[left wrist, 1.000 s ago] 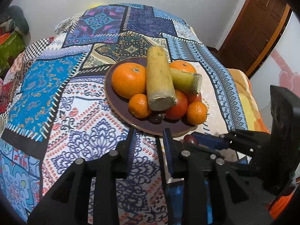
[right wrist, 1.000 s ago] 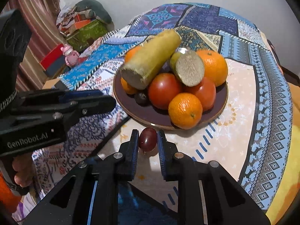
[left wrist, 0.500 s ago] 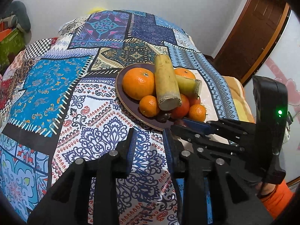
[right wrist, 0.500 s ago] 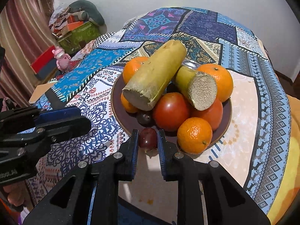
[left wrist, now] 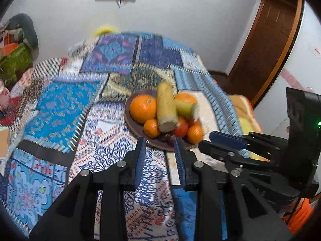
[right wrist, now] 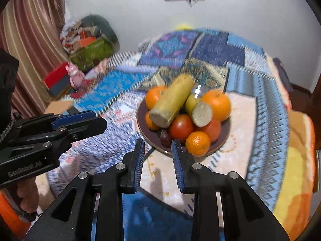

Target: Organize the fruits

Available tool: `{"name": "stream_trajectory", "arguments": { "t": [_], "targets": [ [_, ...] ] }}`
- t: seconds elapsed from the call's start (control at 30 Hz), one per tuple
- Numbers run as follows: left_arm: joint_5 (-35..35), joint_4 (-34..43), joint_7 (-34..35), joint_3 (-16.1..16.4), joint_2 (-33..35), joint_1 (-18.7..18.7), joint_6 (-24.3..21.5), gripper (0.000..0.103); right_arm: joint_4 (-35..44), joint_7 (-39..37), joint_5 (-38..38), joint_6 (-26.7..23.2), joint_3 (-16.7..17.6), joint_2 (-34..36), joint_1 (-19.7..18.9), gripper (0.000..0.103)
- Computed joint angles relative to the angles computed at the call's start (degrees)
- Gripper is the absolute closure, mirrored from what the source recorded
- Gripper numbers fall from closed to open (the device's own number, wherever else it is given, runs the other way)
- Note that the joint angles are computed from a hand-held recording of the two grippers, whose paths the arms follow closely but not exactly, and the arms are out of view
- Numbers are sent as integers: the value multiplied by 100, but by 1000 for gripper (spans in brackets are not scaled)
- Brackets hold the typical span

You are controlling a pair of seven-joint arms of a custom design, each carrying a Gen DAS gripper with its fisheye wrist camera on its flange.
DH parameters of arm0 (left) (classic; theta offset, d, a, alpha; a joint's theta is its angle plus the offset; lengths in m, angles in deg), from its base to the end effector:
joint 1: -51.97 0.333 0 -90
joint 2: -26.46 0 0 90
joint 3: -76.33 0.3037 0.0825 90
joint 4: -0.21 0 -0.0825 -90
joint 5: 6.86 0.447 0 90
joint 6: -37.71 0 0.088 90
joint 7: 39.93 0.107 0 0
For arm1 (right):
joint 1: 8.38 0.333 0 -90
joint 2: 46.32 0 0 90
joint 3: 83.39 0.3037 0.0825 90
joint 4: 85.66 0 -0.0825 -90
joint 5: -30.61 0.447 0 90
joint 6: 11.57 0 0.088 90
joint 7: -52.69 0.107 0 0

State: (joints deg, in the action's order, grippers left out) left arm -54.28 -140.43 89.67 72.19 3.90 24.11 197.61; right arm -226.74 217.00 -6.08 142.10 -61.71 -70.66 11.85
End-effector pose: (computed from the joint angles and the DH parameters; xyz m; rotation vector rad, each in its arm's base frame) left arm 0.4607 -0.2492 0.4737 -1.2972 2.3841 -1.2145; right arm 0.3741 0.3659 0.4597 -1.6600 1.7462 -0.5856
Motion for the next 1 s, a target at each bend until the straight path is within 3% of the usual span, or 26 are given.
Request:
{"name": "stream_trajectory", "arguments": {
  "t": [0.2, 0.4, 0.47, 0.53, 0.6, 0.73, 1.0],
  "targets": [
    [67, -624, -59, 30, -1166, -346, 635, 74, -335, 455, -173, -325, 417, -1292, -25, 77],
    [434, -1190, -501, -31, -2306, -584, 1113, 74, -397, 808, -304, -717, 1014, -2427, -125, 69],
    [579, -1382, -699, -143, -2672, -575, 1244, 68, -372, 851, -327, -837, 1173, -2665, -134, 67],
    [707, -1563, -897, -250, -3006, -563, 1372, 54, -347, 921, -354, -948, 1349, -2896, -139, 64],
    [823, -1742, -1073, -337, -3319, -565, 1502, 48, -330, 962, -362, -1002, 1460, -3029, -151, 60],
    [1089, -1981, -1392, -473, -3735, -543, 1615, 37, -368, 1095, -394, -931, 1635, -3255, -223, 49],
    [1614, -2334, -1997, -718, -4231, -460, 1836, 16, -321, 1238, -444, -1297, 1938, -3447, -357, 21]
  ]
}}
